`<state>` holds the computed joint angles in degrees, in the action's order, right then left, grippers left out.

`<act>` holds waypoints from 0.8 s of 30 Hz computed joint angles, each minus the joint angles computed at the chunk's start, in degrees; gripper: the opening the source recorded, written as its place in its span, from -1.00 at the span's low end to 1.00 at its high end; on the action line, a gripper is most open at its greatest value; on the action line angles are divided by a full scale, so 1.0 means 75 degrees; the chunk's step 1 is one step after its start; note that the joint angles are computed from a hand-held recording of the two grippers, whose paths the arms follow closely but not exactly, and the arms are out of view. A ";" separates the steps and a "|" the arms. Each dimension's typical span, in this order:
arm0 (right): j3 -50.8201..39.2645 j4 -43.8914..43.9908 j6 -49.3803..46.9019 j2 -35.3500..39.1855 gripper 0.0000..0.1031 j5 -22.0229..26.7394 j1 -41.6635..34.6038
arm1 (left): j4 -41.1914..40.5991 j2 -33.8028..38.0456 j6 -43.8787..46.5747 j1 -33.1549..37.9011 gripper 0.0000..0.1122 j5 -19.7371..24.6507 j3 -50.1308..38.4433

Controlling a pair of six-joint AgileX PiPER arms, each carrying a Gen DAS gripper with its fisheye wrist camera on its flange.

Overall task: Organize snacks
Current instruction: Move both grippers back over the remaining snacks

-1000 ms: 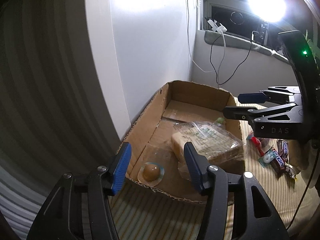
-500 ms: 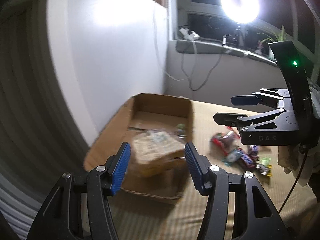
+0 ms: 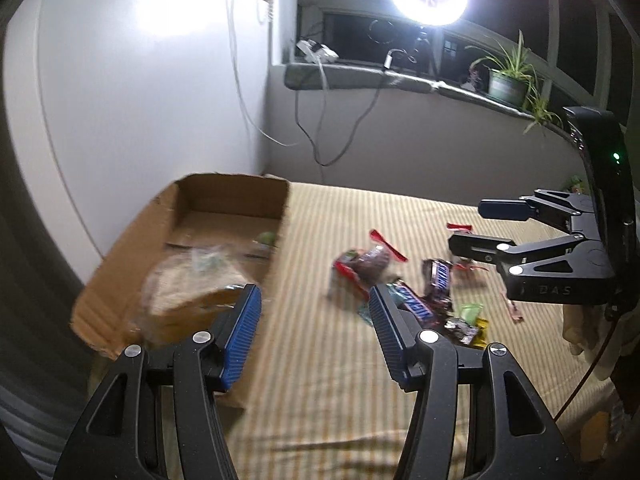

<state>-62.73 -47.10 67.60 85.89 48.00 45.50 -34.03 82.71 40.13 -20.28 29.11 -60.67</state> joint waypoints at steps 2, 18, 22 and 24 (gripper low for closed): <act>0.0534 -0.0050 0.0300 -0.0400 0.34 0.0074 0.0042 | -0.0226 0.0010 0.0130 -0.0071 -0.01 0.0078 0.0076; 0.3457 0.0584 0.1476 -0.2247 0.18 -0.0050 0.0095 | -0.0941 0.0940 0.0348 -0.0826 -0.05 0.0754 -0.0060; 0.3774 0.0615 0.1638 -0.2381 0.10 -0.0093 0.0190 | -0.0674 0.1202 0.0053 -0.0972 -0.13 0.0610 -0.0231; 0.3899 0.0651 0.1664 -0.2437 0.10 -0.0144 0.0197 | -0.0525 0.1363 -0.0093 -0.0988 -0.17 0.0568 -0.0359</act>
